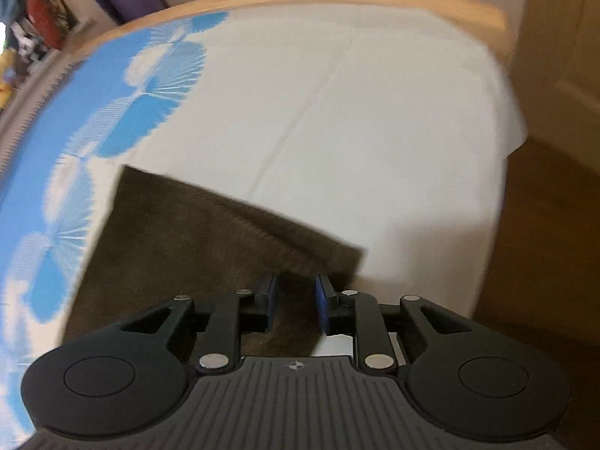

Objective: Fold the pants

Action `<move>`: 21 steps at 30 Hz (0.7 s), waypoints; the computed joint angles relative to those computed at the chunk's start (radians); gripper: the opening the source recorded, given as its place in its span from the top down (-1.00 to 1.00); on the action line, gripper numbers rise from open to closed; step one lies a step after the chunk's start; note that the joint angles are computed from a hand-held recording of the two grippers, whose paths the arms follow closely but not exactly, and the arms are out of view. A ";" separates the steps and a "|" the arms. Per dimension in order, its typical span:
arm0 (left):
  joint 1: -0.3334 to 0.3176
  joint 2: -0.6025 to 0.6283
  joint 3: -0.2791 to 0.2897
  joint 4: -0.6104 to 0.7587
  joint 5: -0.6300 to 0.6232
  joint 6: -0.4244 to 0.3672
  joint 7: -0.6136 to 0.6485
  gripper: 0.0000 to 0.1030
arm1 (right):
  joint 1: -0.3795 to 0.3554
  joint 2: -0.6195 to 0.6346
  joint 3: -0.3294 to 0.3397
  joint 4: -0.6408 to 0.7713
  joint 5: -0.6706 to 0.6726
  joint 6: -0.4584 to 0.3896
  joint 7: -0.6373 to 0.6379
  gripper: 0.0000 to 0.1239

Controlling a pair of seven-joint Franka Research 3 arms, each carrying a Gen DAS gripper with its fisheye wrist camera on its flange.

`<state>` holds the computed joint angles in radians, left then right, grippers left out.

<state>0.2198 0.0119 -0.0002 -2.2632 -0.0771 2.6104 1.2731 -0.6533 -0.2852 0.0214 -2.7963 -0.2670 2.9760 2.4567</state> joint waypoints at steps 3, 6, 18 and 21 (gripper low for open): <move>0.007 0.034 0.001 0.032 -0.045 -0.035 0.041 -0.18 | 0.052 0.023 -0.055 0.002 0.060 0.007 -0.040 0.59; 0.015 0.057 -0.003 0.050 -0.061 -0.054 0.058 -0.18 | 0.050 0.050 -0.053 0.013 0.070 0.030 -0.075 0.63; -0.001 -0.096 0.029 -0.072 -0.172 -0.044 0.274 0.54 | -0.321 -0.103 0.270 -0.075 -0.004 0.207 -0.015 0.94; 0.010 -0.035 0.024 -0.009 -0.048 -0.151 0.188 0.38 | -0.271 -0.027 0.222 -0.020 0.063 0.058 -0.086 0.88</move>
